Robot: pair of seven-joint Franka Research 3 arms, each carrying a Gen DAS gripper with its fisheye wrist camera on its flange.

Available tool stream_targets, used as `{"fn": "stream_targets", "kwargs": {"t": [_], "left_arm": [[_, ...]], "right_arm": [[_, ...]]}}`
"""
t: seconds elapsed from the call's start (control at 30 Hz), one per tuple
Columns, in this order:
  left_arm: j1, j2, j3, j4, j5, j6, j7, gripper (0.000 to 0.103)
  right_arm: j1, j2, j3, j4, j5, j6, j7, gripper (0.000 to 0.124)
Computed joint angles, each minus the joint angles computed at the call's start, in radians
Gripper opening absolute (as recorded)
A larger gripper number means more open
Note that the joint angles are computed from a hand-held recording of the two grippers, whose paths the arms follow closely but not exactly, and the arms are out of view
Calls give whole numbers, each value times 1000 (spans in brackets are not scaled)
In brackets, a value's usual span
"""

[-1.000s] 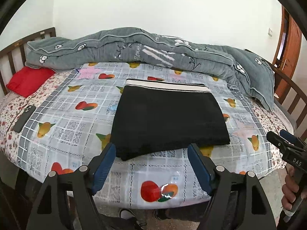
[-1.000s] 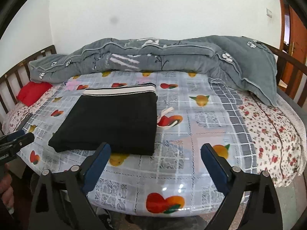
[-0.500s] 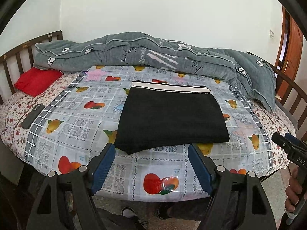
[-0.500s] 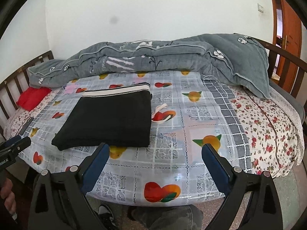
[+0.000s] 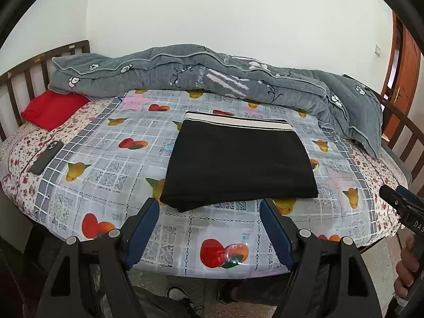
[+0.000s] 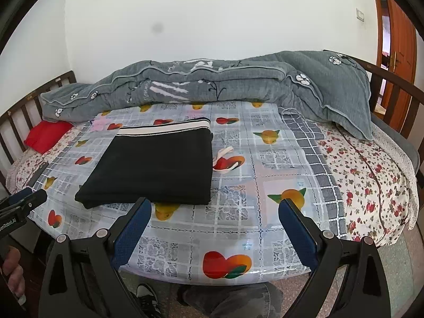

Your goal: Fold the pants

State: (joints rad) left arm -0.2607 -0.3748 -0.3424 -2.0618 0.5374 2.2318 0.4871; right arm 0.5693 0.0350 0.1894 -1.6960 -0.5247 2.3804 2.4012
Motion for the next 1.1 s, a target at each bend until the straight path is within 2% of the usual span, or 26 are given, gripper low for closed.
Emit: {"fn": "stream_targets", "kwargs": {"t": [1.1], "left_arm": [[-3, -6, -4, -3, 2, -4, 7, 77]], "right_arm": [[4, -8, 8, 0, -5, -7, 14, 96]]}}
